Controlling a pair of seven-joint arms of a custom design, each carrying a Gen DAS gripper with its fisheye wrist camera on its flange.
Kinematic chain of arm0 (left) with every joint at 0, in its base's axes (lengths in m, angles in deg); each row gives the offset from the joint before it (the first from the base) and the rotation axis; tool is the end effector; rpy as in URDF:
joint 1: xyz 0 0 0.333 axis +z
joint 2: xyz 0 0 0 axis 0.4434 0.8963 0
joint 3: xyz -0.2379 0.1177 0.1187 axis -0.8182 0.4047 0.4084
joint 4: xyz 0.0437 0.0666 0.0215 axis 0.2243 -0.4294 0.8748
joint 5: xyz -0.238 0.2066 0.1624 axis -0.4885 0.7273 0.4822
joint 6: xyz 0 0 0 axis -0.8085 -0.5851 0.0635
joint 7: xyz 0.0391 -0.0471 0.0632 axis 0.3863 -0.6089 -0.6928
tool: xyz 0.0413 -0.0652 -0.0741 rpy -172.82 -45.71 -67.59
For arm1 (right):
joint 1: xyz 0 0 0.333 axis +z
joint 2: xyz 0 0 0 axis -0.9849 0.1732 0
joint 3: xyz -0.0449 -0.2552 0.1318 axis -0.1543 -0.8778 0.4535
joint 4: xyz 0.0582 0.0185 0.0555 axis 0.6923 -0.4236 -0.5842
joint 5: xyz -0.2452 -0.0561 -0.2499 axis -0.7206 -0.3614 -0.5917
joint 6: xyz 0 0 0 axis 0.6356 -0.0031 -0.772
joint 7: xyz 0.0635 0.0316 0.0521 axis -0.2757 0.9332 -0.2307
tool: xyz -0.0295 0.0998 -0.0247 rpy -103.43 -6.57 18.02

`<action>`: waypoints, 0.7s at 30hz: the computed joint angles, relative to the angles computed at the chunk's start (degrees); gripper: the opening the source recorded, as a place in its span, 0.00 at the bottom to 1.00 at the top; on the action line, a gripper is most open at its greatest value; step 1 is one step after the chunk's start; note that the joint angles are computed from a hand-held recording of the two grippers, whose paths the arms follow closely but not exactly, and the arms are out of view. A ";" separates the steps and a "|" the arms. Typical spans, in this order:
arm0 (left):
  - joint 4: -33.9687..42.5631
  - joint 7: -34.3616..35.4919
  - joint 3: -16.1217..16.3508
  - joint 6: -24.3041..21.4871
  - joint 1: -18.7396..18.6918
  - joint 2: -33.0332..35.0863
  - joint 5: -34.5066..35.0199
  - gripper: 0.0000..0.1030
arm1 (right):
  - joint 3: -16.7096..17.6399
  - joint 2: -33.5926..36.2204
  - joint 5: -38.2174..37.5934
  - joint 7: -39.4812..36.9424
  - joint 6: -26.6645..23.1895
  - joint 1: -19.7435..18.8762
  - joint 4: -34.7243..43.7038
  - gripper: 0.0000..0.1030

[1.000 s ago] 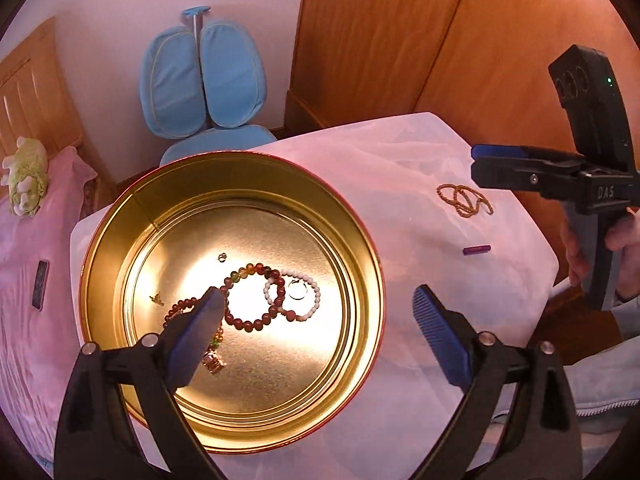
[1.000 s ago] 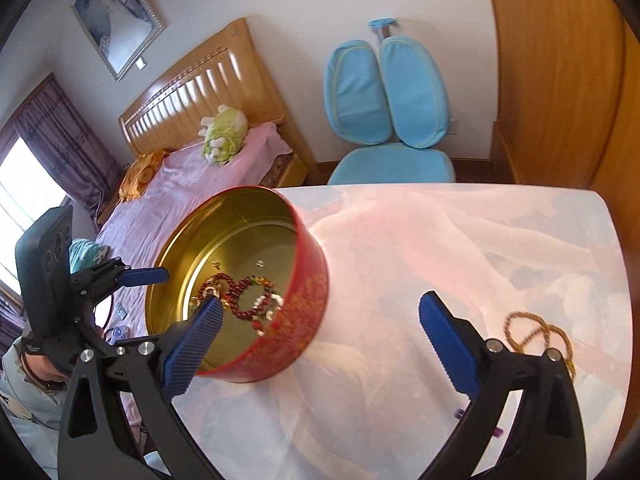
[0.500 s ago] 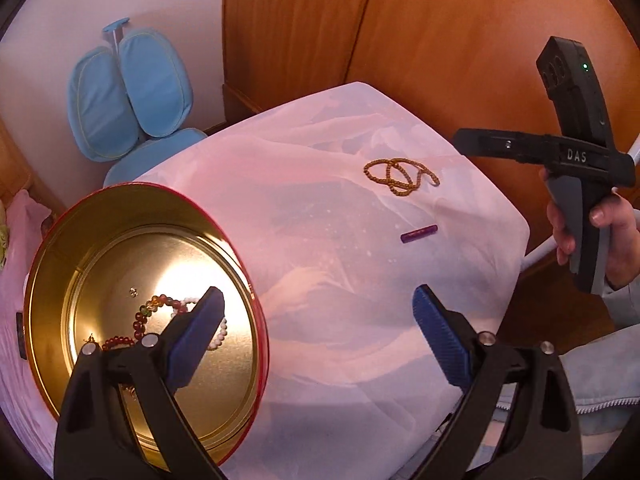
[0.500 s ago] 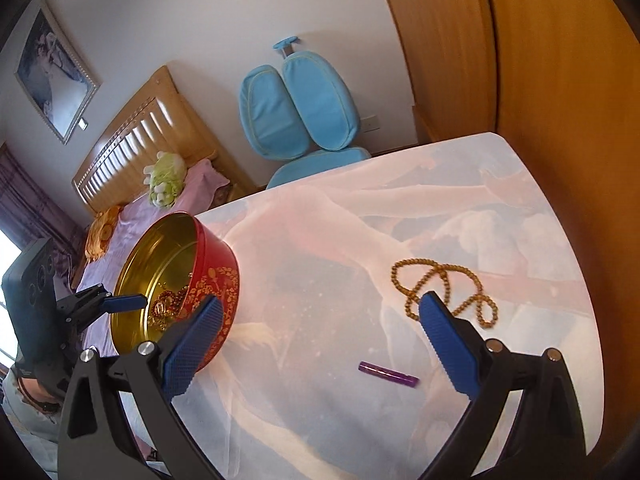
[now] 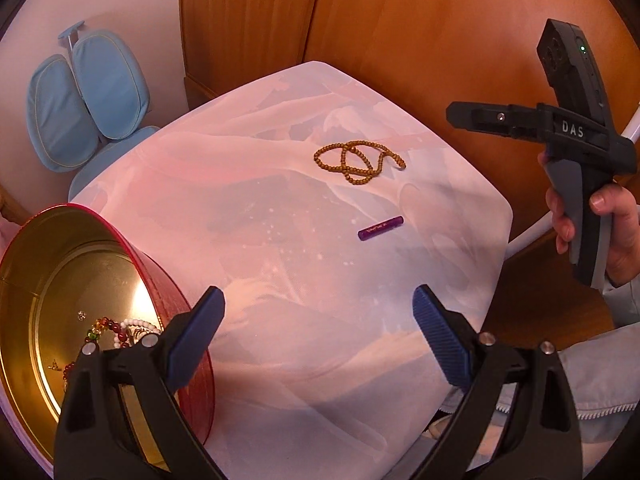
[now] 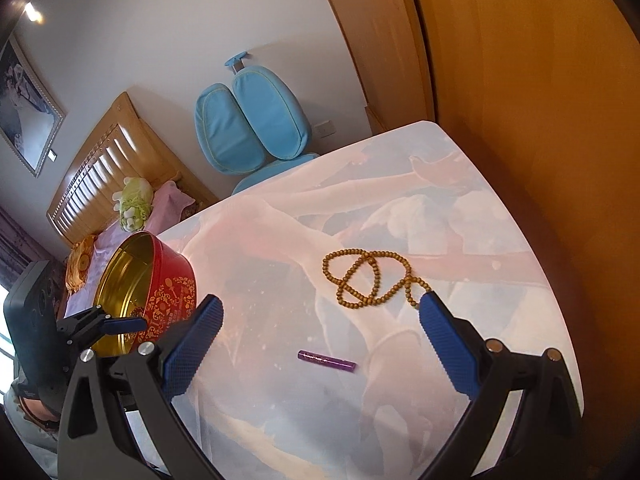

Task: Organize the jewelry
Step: 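Withdraw both tools from the tin toward the lipstick and wooden necklace, then close left tool on the purple lipstick tube while right tool grasps the wooden bead necklace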

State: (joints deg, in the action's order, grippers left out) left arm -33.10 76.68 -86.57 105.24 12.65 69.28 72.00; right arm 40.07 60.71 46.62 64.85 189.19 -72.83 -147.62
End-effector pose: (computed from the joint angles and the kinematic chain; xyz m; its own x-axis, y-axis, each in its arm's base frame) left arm 0.4367 -0.2361 0.7926 -0.4981 -0.8458 0.1909 -0.8117 0.3774 -0.4458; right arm 0.4711 0.0829 0.8169 0.1665 -0.9182 -0.3595 -0.8466 0.0538 -0.5295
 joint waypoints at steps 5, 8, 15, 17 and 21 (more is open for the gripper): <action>-0.52 -1.26 -0.22 0.10 -0.41 0.82 0.06 0.90 | -0.19 -1.27 -1.60 0.18 0.48 -0.21 -2.32 0.96; -0.84 -1.99 -0.18 0.08 -0.38 1.08 -0.30 0.90 | -0.28 -2.02 -2.59 0.50 0.92 -0.32 -3.72 0.96; -3.17 -3.90 -0.07 0.68 -0.48 0.69 1.05 0.90 | -0.34 -3.27 -5.45 4.30 2.62 -0.58 -6.67 0.96; -3.40 -4.21 -0.26 0.24 -0.77 0.91 2.01 0.90 | -0.30 -4.03 -6.38 4.34 3.52 -0.59 -8.06 0.96; -3.19 -2.77 -1.08 0.77 -2.03 2.12 3.41 0.90 | -0.66 -4.73 -6.06 3.87 3.58 -0.65 -9.80 0.96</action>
State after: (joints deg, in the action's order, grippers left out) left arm -36.29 73.91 -87.65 106.01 10.62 71.39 75.42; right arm 39.41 55.98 40.55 68.72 192.77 -73.48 -157.42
